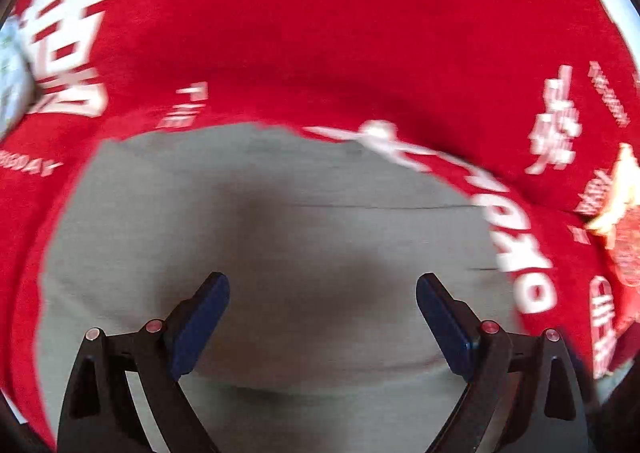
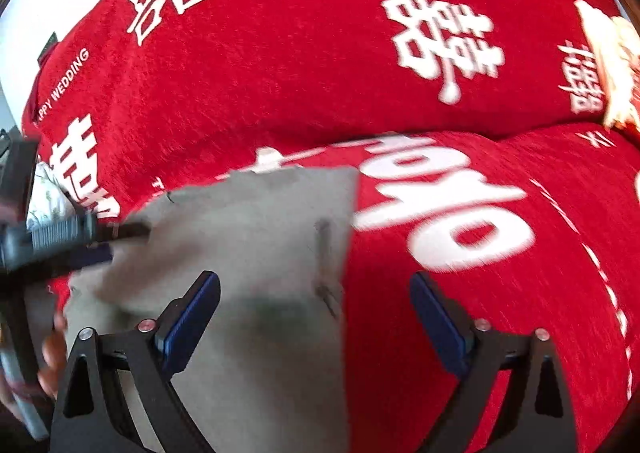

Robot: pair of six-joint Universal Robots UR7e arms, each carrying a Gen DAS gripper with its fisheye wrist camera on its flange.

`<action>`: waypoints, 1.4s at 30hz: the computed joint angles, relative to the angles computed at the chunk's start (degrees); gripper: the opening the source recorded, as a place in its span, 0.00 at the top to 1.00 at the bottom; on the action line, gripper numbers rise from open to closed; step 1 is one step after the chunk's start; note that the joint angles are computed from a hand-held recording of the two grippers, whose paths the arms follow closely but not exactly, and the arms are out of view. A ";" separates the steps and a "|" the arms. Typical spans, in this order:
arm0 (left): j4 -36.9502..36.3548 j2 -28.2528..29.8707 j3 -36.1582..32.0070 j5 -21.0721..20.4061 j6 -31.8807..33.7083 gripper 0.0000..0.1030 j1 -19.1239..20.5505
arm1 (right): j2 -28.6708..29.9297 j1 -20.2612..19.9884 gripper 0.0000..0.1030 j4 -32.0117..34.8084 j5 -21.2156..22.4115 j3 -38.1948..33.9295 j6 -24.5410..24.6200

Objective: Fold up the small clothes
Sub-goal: 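Open the left gripper to release the sleeve, then hover both grippers over the sweater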

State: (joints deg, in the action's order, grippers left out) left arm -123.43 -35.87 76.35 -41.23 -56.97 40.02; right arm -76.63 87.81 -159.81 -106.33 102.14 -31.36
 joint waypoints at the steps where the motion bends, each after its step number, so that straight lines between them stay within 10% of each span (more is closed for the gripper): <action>1: 1.80 -1.30 1.57 0.80 -1.96 0.08 0.35 | 1.06 0.41 0.12 0.07 -0.58 -0.90 -0.09; 4: 2.49 -4.09 5.61 1.60 -4.99 0.08 1.30 | 5.79 1.63 0.41 3.47 -4.38 -5.47 0.25; 6: 1.72 -5.59 8.05 2.30 -5.77 0.08 1.64 | 8.56 2.19 0.79 6.39 -8.64 -7.68 0.09; 9: 0.26 -6.23 9.47 3.48 -3.56 0.08 1.62 | 9.00 2.85 0.90 2.66 -9.60 -6.53 -3.54; 20: -0.55 -7.08 10.78 5.95 -1.02 0.08 1.36 | 10.33 3.21 0.90 -3.30 -13.22 -7.10 -2.29; 22: -2.04 -8.32 12.24 6.05 -1.40 0.08 1.29 | 8.52 3.29 0.81 -1.86 -10.89 -6.33 0.75; 24: -2.96 -9.06 13.16 6.01 -1.47 0.08 1.43 | 7.43 3.94 0.42 -4.31 -9.60 -4.45 0.92; 26: -0.45 -9.06 12.69 5.25 -2.85 0.08 1.87 | 6.96 4.76 0.26 -5.53 -7.58 -2.67 -0.40; 33: 8.98 -7.42 11.11 7.53 -1.58 0.08 0.84 | 11.45 7.46 0.26 -3.43 -13.39 -0.17 -6.89; 42: 0.32 -9.97 19.50 5.14 0.84 0.08 -3.23 | 5.32 8.18 0.24 -8.50 -11.96 9.41 -7.79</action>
State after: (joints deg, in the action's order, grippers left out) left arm -123.11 -45.83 95.85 -36.09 -56.14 36.78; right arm -71.32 95.99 -168.32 -118.29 111.55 -39.15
